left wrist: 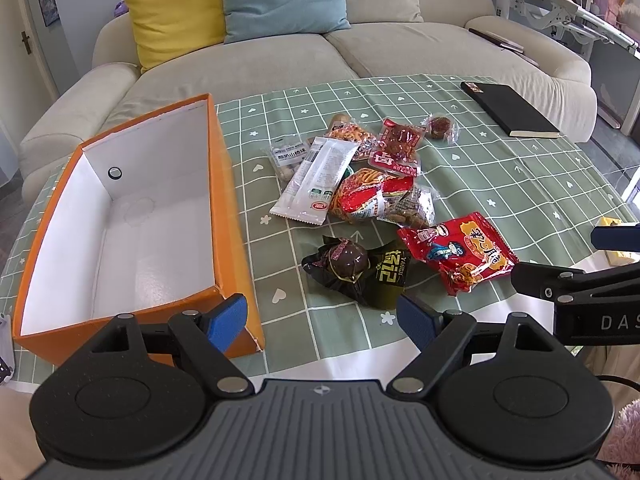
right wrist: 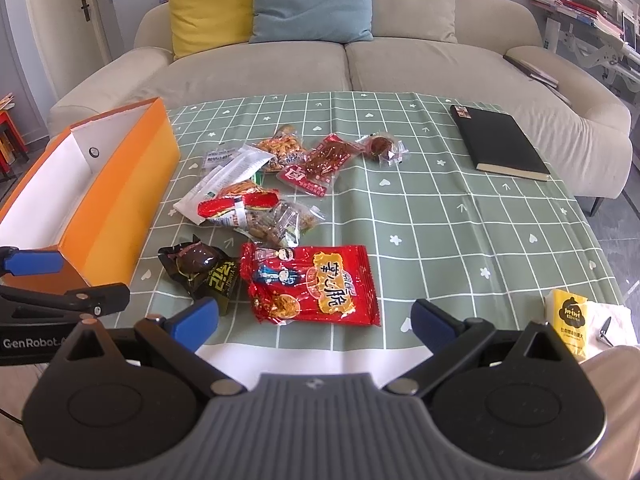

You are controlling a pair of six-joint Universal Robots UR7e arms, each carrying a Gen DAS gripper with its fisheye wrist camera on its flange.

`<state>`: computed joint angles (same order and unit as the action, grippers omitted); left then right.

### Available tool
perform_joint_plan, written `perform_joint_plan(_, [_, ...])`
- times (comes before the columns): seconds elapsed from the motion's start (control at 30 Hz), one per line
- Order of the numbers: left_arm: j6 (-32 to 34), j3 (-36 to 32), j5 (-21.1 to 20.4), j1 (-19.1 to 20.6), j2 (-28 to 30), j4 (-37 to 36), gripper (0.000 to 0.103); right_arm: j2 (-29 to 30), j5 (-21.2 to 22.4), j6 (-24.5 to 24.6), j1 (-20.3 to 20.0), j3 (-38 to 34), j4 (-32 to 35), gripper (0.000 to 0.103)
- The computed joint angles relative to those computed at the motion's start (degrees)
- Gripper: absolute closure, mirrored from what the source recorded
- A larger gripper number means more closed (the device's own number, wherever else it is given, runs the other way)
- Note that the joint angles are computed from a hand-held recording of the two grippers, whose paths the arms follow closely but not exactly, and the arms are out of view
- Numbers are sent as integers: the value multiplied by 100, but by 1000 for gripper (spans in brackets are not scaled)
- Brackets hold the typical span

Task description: Organize snacks

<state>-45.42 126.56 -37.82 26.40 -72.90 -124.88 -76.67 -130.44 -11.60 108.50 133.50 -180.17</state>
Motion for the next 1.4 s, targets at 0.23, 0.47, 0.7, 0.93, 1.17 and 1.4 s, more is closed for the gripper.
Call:
perform_joint_plan(0.23, [72,33,-78,29,-40,-142,4,14,-33,83,-10,-20,83,4])
perform_joint_plan(0.47, [144,50,-104,35,-56,-243,9,-4,-24,155,-37,-26,184,4])
perform_joint_plan(0.7, [322,107,-286,82,-115,-576,12,8,-21,167,-41,-33,206,4])
perform_joint_plan(0.93, [411,156,-242,38,-82,-713,20,-5,19,176,-55,-40,262,4])
perform_joint_plan(1.17, [528,277,-409,106,-98,-1096,30,82,-51,127,-105,-55,172,4])
perform_joint_plan(1.4, [1138,448,-743,247,33,-2054,30,132,339,-198,-384,-4,-165,5])
